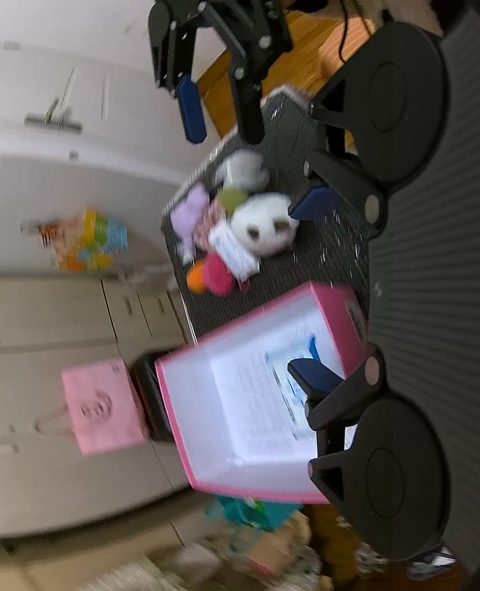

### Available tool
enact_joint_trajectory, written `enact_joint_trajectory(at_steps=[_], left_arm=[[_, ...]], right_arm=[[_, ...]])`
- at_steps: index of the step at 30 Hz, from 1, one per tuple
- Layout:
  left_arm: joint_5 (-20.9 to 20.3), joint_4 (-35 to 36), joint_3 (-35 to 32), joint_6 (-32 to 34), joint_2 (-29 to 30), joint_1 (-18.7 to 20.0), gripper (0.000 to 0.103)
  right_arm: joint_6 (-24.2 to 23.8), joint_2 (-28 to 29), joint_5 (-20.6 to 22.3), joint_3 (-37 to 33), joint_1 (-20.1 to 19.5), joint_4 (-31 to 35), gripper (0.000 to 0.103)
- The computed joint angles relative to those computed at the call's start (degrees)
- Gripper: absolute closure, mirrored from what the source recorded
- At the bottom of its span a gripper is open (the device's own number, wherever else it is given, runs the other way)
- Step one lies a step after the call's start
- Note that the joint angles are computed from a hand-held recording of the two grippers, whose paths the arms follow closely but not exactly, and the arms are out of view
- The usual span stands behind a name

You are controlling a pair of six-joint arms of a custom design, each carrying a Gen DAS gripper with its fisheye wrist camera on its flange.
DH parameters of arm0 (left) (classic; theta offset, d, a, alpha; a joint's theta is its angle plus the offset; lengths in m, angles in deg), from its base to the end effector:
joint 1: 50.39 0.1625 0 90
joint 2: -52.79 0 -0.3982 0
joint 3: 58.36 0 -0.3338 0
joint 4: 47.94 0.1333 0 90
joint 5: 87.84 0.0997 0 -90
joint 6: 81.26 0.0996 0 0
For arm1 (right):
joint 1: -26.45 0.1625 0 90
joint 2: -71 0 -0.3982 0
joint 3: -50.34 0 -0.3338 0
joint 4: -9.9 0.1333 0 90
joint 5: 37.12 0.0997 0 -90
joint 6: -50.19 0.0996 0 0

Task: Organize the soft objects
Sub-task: 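Move the left gripper back to the white plush toy and close on it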

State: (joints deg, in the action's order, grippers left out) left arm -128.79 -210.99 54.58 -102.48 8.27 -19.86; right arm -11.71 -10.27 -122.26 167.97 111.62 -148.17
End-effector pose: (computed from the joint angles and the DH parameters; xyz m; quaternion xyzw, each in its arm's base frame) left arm -0.3345 -0.4394 0.0743 0.2820 0.8644 -0.2965 0.2923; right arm 0.1020 -0.4765 0.3262 0.4693 -0.8388 0.2504 0.1161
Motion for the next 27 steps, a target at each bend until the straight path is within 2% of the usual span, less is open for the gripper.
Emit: enact_joint_trajectory(at_steps=[7, 14, 22, 27], left_arm=[[-6.56, -3.26, -4.18, 5.14, 5.43, 0.62, 0.021], [-11.34, -5.9, -7.72, 7.08, 10.28, 2.54, 0.021], [-13.07, -9.66, -11.88, 7.27, 15.62, 5.83, 0.021], [-12.42, -10.33, -15.47, 6.91, 18.95, 7.72, 0.021]], right_arm=[[-0.55, -3.64, -0.02, 2.15, -4.58, -1.31, 0.038], [-2.6, -3.3, 1.9, 2.87, -9.37, -0.66, 0.037], [-6.71, 3.44, 0.15, 1.31, -12.16, 0.29, 0.037], [-7.74, 9.02, -0.76, 1.17, -12.32, -3.78, 0.037]])
